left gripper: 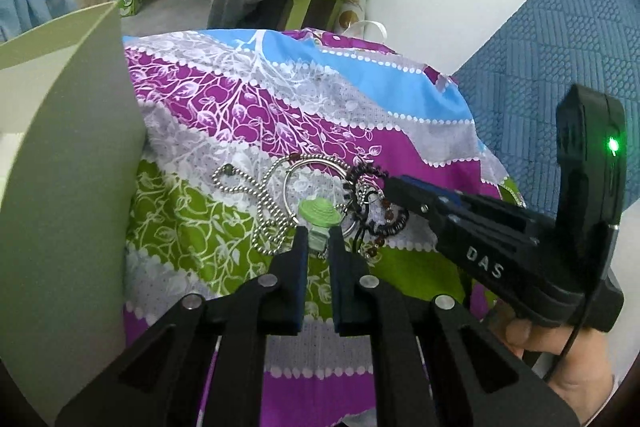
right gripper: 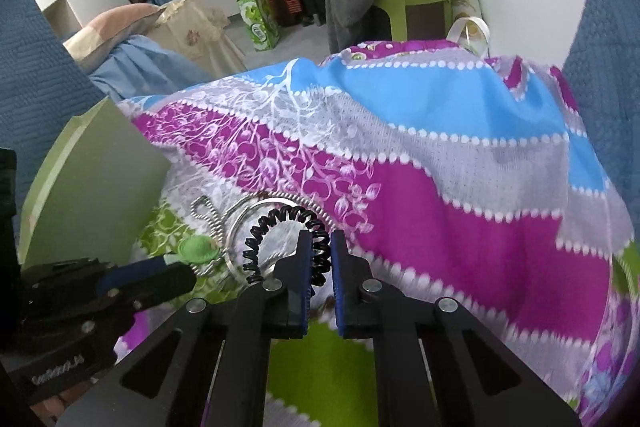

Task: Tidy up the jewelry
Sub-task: 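Carry the green pendant and black hair tie into the box and open both grippers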

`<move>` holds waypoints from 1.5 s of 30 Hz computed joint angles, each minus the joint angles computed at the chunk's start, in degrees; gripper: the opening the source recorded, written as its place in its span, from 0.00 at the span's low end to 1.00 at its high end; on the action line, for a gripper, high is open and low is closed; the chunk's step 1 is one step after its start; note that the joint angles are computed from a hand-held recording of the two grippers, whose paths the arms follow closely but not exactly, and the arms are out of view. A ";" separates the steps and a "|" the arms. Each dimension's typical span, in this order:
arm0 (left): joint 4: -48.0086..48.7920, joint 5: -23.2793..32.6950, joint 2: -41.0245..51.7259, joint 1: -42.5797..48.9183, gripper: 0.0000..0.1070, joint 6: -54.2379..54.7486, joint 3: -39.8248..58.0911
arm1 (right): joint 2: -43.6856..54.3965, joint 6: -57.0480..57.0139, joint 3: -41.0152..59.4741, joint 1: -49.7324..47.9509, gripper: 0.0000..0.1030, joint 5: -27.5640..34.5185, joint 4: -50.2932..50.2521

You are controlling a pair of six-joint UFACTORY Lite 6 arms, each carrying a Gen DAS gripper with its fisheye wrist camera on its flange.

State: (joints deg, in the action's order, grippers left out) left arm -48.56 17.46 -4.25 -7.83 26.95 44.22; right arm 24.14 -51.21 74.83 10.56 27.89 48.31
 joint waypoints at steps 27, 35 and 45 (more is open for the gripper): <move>23.67 25.82 -14.27 9.50 0.09 -18.74 19.82 | -22.89 44.43 4.86 6.83 0.07 10.35 -32.93; 21.01 35.29 -11.55 21.42 0.09 -9.73 31.80 | -16.37 54.58 23.82 15.54 0.07 15.93 -41.30; 15.62 44.45 -10.53 44.34 0.09 8.50 30.61 | -5.33 62.79 37.73 28.42 0.07 18.79 -45.29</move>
